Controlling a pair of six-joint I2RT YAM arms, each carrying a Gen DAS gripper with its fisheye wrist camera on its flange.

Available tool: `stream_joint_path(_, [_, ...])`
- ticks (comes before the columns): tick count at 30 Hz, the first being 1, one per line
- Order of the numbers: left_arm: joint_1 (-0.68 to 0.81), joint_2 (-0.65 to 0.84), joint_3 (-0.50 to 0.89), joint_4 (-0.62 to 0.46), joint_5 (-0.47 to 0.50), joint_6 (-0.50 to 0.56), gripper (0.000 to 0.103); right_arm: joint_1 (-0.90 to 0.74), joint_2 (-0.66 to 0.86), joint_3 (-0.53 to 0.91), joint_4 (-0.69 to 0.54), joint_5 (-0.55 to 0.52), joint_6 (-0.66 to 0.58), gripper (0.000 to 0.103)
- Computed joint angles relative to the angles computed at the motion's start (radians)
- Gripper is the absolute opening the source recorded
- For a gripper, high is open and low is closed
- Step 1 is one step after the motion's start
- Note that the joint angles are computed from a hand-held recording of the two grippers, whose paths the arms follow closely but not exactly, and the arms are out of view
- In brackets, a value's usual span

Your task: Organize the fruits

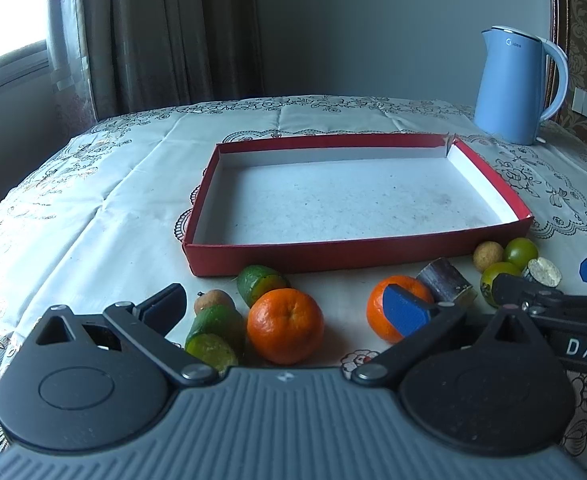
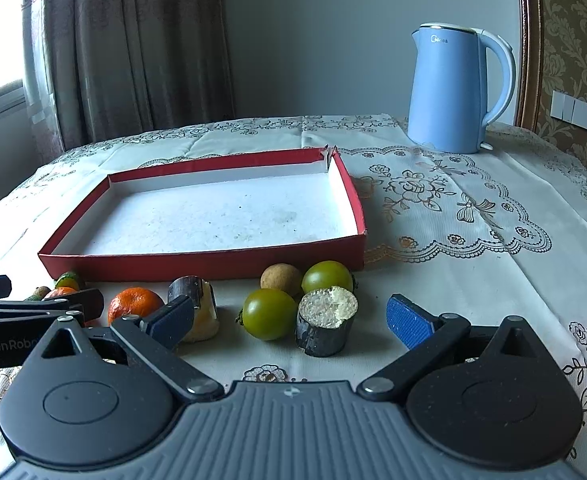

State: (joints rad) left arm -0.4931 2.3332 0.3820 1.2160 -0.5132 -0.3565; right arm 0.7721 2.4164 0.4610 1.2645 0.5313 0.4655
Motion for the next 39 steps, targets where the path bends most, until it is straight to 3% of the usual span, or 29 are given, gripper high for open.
stream_joint_path(39, [0.008, 0.016, 0.006, 0.007, 0.001, -0.001, 0.103, -0.008, -0.001, 0.013, -0.015, -0.020, 0.004, 0.103])
